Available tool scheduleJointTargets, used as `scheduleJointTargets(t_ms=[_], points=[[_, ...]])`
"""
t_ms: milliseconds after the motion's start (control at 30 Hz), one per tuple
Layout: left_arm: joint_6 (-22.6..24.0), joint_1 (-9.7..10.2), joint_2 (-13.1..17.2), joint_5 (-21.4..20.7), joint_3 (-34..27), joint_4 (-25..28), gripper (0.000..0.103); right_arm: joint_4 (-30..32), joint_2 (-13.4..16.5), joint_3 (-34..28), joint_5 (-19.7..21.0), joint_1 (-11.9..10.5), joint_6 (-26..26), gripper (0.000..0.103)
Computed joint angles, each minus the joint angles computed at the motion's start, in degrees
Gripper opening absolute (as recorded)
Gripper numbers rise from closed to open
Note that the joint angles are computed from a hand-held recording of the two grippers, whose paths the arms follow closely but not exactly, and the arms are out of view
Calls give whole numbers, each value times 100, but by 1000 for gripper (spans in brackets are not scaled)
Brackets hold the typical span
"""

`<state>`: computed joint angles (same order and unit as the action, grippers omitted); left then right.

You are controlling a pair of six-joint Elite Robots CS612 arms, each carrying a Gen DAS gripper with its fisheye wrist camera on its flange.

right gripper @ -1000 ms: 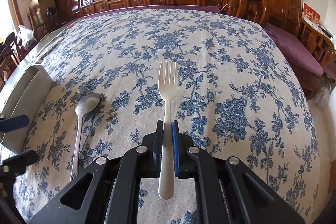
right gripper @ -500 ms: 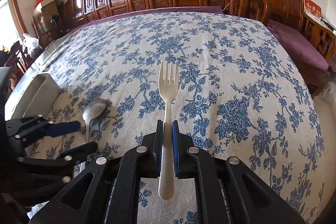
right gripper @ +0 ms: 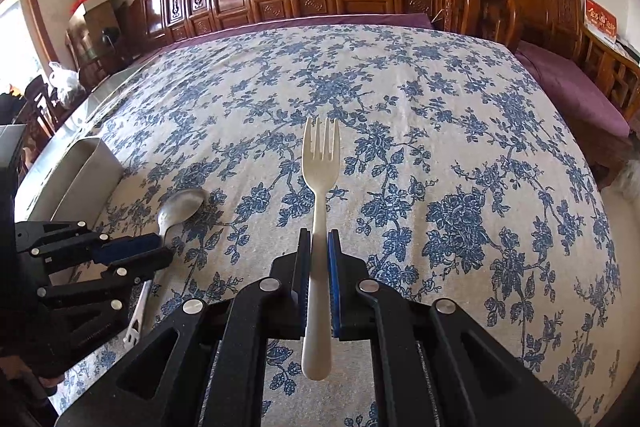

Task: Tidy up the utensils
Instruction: 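Close the left gripper on the metal spoon and lift it, then lower the metal spoon into the tray and open the left gripper while the right gripper carries the white fork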

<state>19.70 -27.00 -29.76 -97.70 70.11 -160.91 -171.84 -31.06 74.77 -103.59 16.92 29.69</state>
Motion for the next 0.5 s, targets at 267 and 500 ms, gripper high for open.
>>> scheduleJointTargets(t_ms=[267, 500], points=[[171, 36, -67, 108, 102, -65, 5, 41, 28, -99, -31, 44, -129, 10], [295, 105, -258, 22, 396, -342, 5, 149, 38, -184, -131, 141, -256, 10]])
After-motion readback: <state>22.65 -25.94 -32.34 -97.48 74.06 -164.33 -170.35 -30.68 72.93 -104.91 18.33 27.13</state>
